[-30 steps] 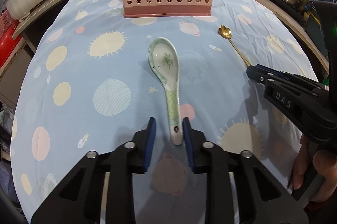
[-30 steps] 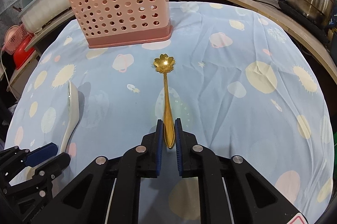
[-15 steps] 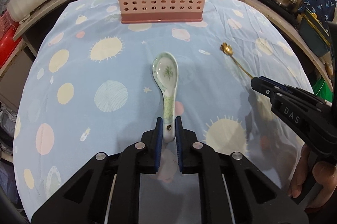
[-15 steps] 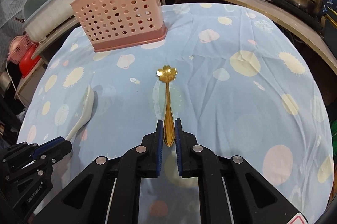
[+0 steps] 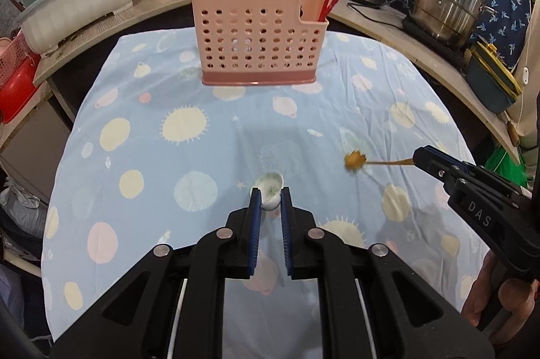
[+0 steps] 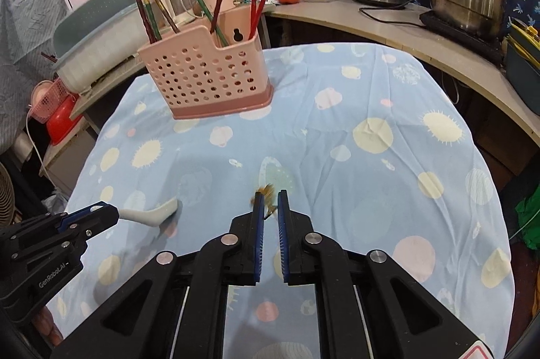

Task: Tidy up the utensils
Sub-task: 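Lift both spoons with both tools up over the pink holder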

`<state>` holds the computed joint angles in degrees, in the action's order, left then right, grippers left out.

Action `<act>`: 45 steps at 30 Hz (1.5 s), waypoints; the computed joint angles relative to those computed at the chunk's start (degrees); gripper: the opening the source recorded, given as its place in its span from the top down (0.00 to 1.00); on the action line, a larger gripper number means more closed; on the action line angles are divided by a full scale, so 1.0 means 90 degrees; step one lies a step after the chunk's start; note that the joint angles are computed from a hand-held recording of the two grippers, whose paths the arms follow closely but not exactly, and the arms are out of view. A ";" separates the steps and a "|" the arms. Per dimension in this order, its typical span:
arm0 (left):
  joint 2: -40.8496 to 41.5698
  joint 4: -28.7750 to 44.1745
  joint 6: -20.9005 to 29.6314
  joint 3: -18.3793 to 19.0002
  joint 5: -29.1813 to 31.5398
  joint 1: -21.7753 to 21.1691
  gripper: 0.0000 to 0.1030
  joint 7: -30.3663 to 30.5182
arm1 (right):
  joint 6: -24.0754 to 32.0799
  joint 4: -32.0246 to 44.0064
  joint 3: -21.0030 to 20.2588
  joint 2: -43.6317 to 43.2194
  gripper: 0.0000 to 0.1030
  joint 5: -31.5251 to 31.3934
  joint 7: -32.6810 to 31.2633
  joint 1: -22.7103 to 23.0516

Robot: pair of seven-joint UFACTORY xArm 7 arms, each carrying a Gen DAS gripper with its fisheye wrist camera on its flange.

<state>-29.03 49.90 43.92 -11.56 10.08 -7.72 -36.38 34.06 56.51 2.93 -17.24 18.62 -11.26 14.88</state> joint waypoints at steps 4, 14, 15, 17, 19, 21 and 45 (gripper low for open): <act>0.0000 0.0154 0.0001 0.0035 0.0033 0.0054 0.91 0.0016 | 0.0030 0.0132 -0.0017 0.0014 0.98 0.0064 -0.0022 0.0025; 0.0143 0.0571 0.0122 0.0167 0.0067 0.0209 0.94 0.0197 | 0.0087 0.0396 -0.0030 0.0065 0.98 0.0192 -0.0072 0.0028; 0.0162 0.0619 0.0127 0.0169 0.0084 0.0233 0.94 0.0201 | 0.0102 0.0438 -0.0033 0.0074 0.98 0.0204 -0.0068 0.0028; 0.0198 0.0709 0.0154 0.0181 0.0111 0.0265 0.94 0.0236 | 0.0142 0.0553 -0.0042 0.0102 0.98 0.0232 -0.0076 0.0028; 0.0242 0.0836 0.0181 0.0215 0.0132 0.0305 0.94 0.0277 | 0.0178 0.0676 -0.0036 0.0143 0.98 0.0226 -0.0079 0.0018; 0.0299 0.0998 0.0219 0.0224 0.0188 0.0359 0.94 0.0311 | 0.0200 0.0840 -0.0044 0.0199 0.98 0.0269 -0.0116 0.0024; 0.3165 0.5396 0.0577 0.0763 0.1245 0.0397 0.94 0.0842 | 0.0587 0.5512 0.0441 0.3291 0.98 -0.1113 0.0861 -0.0053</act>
